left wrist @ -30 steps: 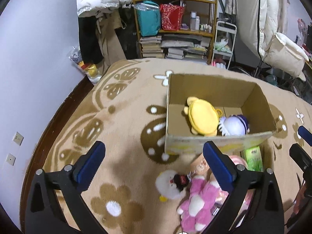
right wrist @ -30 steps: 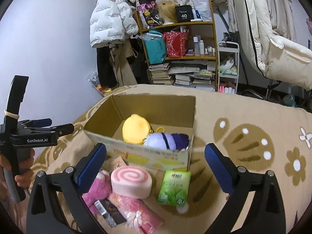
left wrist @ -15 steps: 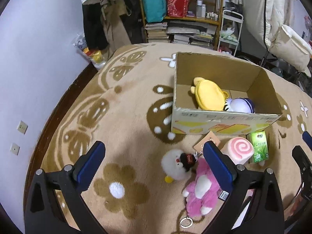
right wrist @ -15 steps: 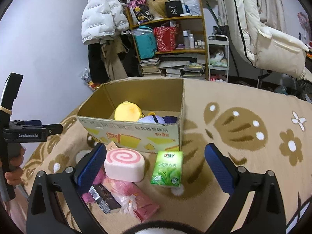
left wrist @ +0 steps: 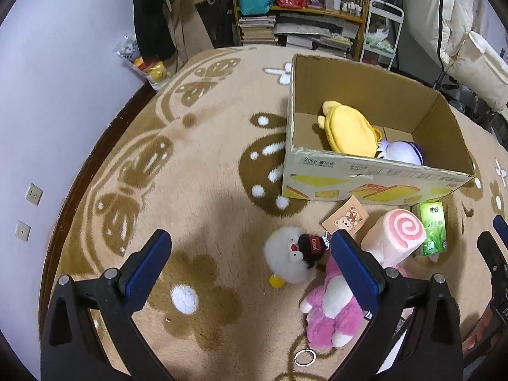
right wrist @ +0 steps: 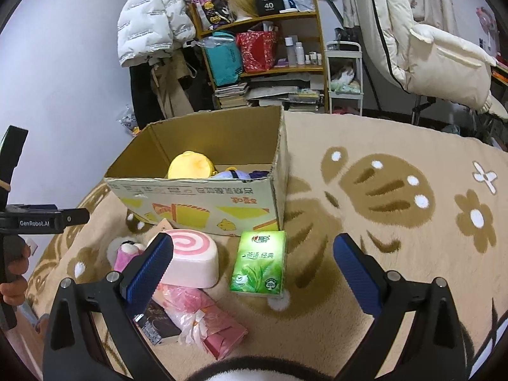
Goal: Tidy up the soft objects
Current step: 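Move the left tool toward the white penguin plush while the right tool approaches the green tissue pack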
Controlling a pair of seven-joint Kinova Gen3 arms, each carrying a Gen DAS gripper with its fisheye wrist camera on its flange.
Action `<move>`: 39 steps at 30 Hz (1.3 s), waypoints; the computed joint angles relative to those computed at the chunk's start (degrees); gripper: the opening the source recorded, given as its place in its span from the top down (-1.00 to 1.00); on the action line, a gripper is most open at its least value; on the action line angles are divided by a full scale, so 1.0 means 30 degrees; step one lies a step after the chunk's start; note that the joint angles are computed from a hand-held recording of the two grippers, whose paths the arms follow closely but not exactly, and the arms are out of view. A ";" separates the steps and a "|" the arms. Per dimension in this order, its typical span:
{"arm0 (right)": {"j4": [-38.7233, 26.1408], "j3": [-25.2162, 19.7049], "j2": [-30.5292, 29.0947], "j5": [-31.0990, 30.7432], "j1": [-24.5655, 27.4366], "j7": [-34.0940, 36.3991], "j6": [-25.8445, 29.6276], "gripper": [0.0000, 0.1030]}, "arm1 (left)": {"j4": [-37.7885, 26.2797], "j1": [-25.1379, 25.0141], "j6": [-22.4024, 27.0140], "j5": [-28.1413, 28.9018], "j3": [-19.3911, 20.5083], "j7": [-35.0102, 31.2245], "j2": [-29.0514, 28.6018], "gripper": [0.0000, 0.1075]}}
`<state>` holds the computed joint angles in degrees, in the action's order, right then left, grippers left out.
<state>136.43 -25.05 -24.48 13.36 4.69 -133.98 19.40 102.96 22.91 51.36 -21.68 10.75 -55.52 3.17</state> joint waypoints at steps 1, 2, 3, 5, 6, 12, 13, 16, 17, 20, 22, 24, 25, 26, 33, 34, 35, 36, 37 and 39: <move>0.0037 -0.0056 0.0086 0.0015 0.0140 -0.0068 -0.0074 -1.00 | -0.0051 -0.0029 0.0013 0.0107 -0.0004 -0.0095 0.0115 -0.86; 0.0064 -0.0046 0.0146 0.0010 0.0193 -0.0098 -0.0114 -1.00 | -0.0099 -0.0049 0.0028 0.0207 -0.0021 -0.0179 0.0214 -0.86; 0.0091 -0.0085 0.0225 0.0018 0.0296 -0.0171 -0.0160 -1.00 | -0.0079 -0.0067 -0.0005 0.0277 -0.0056 -0.0234 0.0259 -0.86; 0.0102 -0.0314 0.0494 0.0157 0.0658 -0.0404 -0.0245 -1.00 | -0.0106 -0.0101 -0.0005 0.0460 -0.0111 -0.0384 0.0416 -0.86; 0.0104 -0.0369 0.0667 0.0236 0.0773 -0.0504 -0.0301 -1.00 | -0.0118 -0.0123 0.0004 0.0564 -0.0148 -0.0502 0.0478 -0.86; 0.0106 -0.0597 0.1574 0.0918 0.1088 -0.1136 -0.0664 -1.00 | -0.0542 0.0009 0.0440 0.0847 -0.0322 -0.0840 0.1327 -0.86; 0.0134 -0.0606 0.1721 0.1062 0.1092 -0.1248 -0.0759 -1.00 | -0.0558 0.0057 0.0511 0.0866 -0.0369 -0.0872 0.1440 -0.86; 0.0160 -0.0891 0.2087 0.1604 0.1298 -0.1746 -0.0906 -1.00 | -0.0791 0.0100 0.0780 0.1195 -0.0481 -0.1198 0.1832 -0.86; 0.0161 -0.0836 0.2248 0.1733 0.1251 -0.1866 -0.0955 -1.00 | -0.0853 0.0119 0.0853 0.1290 -0.0519 -0.1294 0.1945 -0.86; 0.0186 -0.0779 0.2627 0.2213 0.1209 -0.2349 -0.1135 -1.00 | -0.0968 0.0251 0.0968 0.1360 -0.0615 -0.1439 0.2173 -0.86; 0.0169 -0.0894 0.2891 0.2647 0.1277 -0.2743 -0.1160 -1.00 | -0.1052 0.0319 0.1015 0.1408 -0.0660 -0.1539 0.2319 -0.86; 0.0175 -0.0982 0.3113 0.3125 0.1281 -0.3205 -0.1177 -1.00 | -0.1110 0.0313 0.0989 0.1572 -0.0704 -0.1715 0.2420 -0.86; 0.0165 -0.0955 0.3253 0.3342 0.1224 -0.3410 -0.1176 -1.00 | -0.1139 0.0272 0.0972 0.1703 -0.0723 -0.1870 0.2474 -0.86; 0.0153 -0.0915 0.3362 0.3552 0.1142 -0.3632 -0.1163 -1.00 | -0.1155 0.0271 0.0956 0.1779 -0.0746 -0.1935 0.2522 -0.86; 0.0180 -0.0535 0.4142 0.5368 0.0484 -0.5422 -0.1196 -1.00 | -0.1409 0.0218 0.1052 0.2401 -0.0858 -0.2474 0.2995 -0.86; 0.0185 -0.0407 0.4264 0.5616 0.0322 -0.5666 -0.1213 -1.00 | -0.1445 0.0230 0.1062 0.2466 -0.0870 -0.2521 0.3072 -0.86; 0.0195 -0.0409 0.4363 0.5974 0.0249 -0.6040 -0.1208 -1.00 | -0.1476 0.0215 0.1069 0.2554 -0.0881 -0.2619 0.3132 -0.86; 0.0203 -0.0388 0.4462 0.6343 0.0166 -0.6387 -0.1196 -1.00 | -0.1523 0.0181 0.1082 0.2689 -0.0884 -0.2752 0.3210 -0.86; 0.0196 -0.0436 0.4599 0.6773 0.0115 -0.6782 -0.1141 -1.00 | -0.1575 0.0151 0.1094 0.2838 -0.0886 -0.2869 0.3315 -0.86; 0.0201 -0.0232 0.4802 0.7316 -0.0210 -0.7271 -0.1094 -1.00 | -0.1687 0.0158 0.1142 0.2981 -0.0925 -0.3006 0.3510 -0.86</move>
